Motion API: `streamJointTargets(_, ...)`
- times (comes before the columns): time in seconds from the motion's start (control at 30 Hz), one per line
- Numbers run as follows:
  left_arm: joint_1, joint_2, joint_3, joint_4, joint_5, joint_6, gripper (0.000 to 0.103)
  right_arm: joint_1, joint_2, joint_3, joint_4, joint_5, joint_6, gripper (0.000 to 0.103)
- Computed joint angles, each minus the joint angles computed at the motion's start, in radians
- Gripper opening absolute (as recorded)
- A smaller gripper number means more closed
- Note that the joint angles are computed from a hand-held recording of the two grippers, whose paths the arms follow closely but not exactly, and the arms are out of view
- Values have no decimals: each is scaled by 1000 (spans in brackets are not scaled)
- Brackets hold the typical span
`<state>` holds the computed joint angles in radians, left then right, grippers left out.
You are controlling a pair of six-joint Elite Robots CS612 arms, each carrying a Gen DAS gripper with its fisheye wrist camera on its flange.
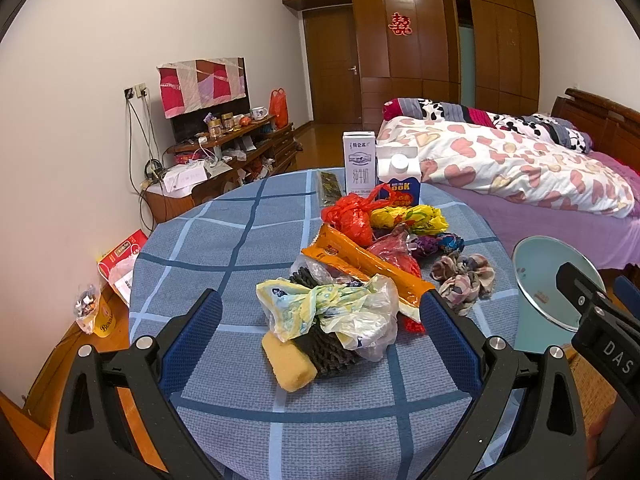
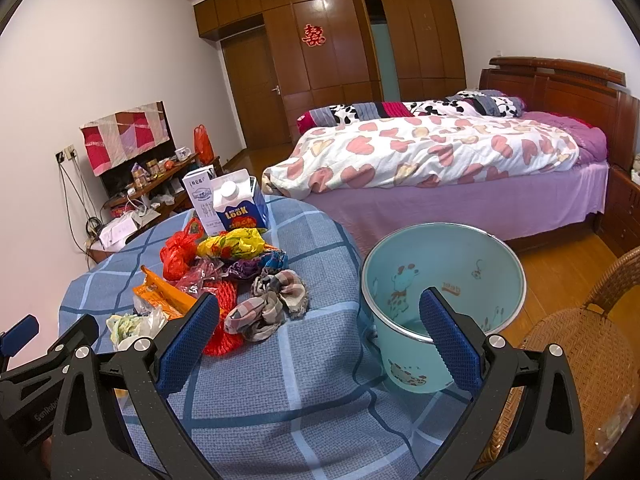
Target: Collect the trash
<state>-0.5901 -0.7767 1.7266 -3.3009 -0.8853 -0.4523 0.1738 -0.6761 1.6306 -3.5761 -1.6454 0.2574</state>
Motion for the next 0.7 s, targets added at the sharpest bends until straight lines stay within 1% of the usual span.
streamJointTargets(0.6,0,7,-15,11,0,1,97,2,-1,0,7,-1,0,98)
streamJointTargets(0.67,0,6,-16,14,-1,-3,97,2,-2,0,9,1,1,98)
streamJointTargets(0.7,1,-3,-9,15,-2,-1,97,2,-1,0,8,0,1,98)
